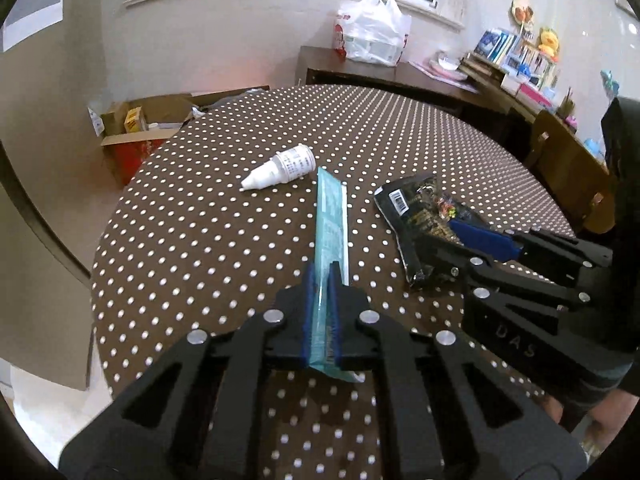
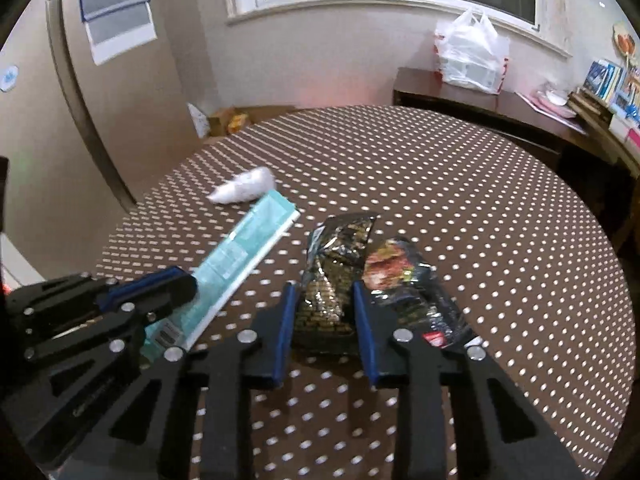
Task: Collect trash
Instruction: 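Grasp the teal toothbrush box with the left tool while the right tool grasps the black wrapper, then carry the teal box and black wrapper over the blue wastebasket and open both tools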
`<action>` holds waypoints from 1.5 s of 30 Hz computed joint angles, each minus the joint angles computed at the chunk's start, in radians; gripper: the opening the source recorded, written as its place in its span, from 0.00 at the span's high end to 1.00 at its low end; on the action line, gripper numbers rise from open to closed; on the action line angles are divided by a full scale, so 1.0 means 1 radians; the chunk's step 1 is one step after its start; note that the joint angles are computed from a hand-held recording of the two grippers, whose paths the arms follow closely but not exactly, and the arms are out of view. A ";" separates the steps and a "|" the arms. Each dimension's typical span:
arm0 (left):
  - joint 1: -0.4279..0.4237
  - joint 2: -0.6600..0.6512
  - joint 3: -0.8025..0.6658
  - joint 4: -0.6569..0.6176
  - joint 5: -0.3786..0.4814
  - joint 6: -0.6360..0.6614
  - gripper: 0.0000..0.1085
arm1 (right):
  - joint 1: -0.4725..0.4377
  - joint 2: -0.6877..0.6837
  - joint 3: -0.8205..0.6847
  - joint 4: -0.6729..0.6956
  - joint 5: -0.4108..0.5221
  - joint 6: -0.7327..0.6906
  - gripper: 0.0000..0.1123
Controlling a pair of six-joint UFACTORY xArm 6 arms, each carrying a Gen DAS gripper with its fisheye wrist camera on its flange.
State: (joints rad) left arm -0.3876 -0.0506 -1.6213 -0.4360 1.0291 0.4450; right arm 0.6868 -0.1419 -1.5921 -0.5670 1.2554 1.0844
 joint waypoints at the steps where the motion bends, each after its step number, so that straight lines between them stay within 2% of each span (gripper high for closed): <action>1: 0.013 -0.012 0.007 -0.022 0.009 0.009 0.93 | 0.014 0.000 -0.007 -0.013 0.007 0.005 0.75; 7: 0.066 -0.083 0.068 -0.081 0.012 0.040 0.94 | 0.084 -0.004 -0.039 -0.048 0.002 0.026 0.75; 15: 0.141 -0.202 0.198 -0.144 0.027 0.095 0.94 | 0.198 0.079 -0.161 -0.066 0.048 0.011 0.75; 25: 0.272 -0.360 0.394 -0.245 0.082 0.178 0.95 | 0.269 0.125 -0.171 -0.026 0.040 0.026 0.75; 29: 0.341 -0.360 0.393 -0.324 0.168 0.194 0.95 | 0.278 0.164 -0.203 -0.002 0.029 0.009 0.75; 34: 0.380 -0.362 0.392 -0.337 0.174 0.177 0.94 | 0.282 0.206 -0.234 0.025 0.009 -0.005 0.75; 37: 0.404 -0.362 0.400 -0.343 0.180 0.171 0.84 | 0.279 0.213 -0.234 0.036 -0.017 -0.002 0.75; 39: 0.421 -0.361 0.408 -0.354 0.179 0.147 0.69 | 0.273 0.215 -0.231 0.038 -0.025 0.003 0.75; 41: 0.439 -0.348 0.405 -0.372 0.201 0.125 0.61 | 0.267 0.210 -0.221 0.045 -0.039 0.009 0.75; 45: 0.461 -0.313 0.386 -0.410 0.265 0.110 0.61 | 0.263 0.197 -0.195 0.043 -0.055 0.023 0.75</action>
State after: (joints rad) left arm 0.0732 -0.3636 -1.2353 -0.8459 1.2938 0.5546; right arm 0.9495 0.0553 -1.7876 -0.5242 1.2004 1.1069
